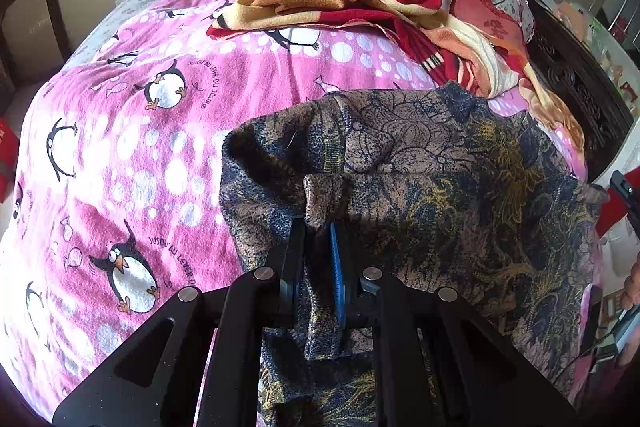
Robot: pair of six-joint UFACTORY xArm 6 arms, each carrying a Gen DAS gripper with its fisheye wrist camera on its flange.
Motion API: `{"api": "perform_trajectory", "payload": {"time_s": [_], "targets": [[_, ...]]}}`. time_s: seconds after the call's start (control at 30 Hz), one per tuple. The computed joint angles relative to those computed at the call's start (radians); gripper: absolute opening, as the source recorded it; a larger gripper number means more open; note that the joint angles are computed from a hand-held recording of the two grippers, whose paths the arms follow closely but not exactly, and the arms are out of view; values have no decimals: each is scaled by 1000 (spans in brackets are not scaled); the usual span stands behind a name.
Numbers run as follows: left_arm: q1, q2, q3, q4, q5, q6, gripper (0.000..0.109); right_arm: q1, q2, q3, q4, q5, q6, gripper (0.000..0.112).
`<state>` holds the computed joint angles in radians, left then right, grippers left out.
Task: Fold small clothes
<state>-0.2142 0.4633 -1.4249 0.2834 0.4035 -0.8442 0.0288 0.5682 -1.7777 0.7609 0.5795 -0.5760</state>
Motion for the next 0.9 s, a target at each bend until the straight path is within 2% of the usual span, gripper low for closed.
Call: {"api": "perform_trajectory", "payload": {"time_s": [0.07, 0.23, 0.3, 0.37, 0.4, 0.47, 0.53, 0.57, 0.63, 0.67, 0.8, 0.9], "targets": [[0, -11, 11, 24, -8, -22, 10, -14, -18, 11, 63, 12, -29, 9], [-8, -50, 50, 167, -29, -138, 10, -8, -81, 98, 47, 59, -92, 9], [-15, -45, 40, 194, -12, -154, 10, 4, -64, 95, 2, 105, -91, 9], [-21, -31, 20, 198, 20, -147, 10, 27, -17, 66, -101, 57, -25, 9], [-19, -25, 16, 191, 23, -146, 10, 33, 27, 25, -140, 22, 20, 9], [-12, -16, 17, 154, 16, -128, 10, 23, 133, -108, -182, 38, 120, 9], [-7, -20, 22, 131, 33, -136, 10, 5, 268, -298, -243, 127, 237, 9], [-3, -32, 39, 129, 23, -145, 10, -4, 321, -372, -231, 171, 251, 9], [1, -59, 71, 146, 5, -163, 10, -22, 339, -412, -179, 219, 240, 9], [1, -73, 86, 164, -2, -175, 10, -29, 314, -388, -177, 229, 232, 9], [-6, -107, 124, 211, -34, -205, 11, -46, 84, -77, -132, 96, 96, 11], [-21, -100, 133, 239, -61, -233, 33, -53, -53, 104, -85, 66, -36, 11]]}}
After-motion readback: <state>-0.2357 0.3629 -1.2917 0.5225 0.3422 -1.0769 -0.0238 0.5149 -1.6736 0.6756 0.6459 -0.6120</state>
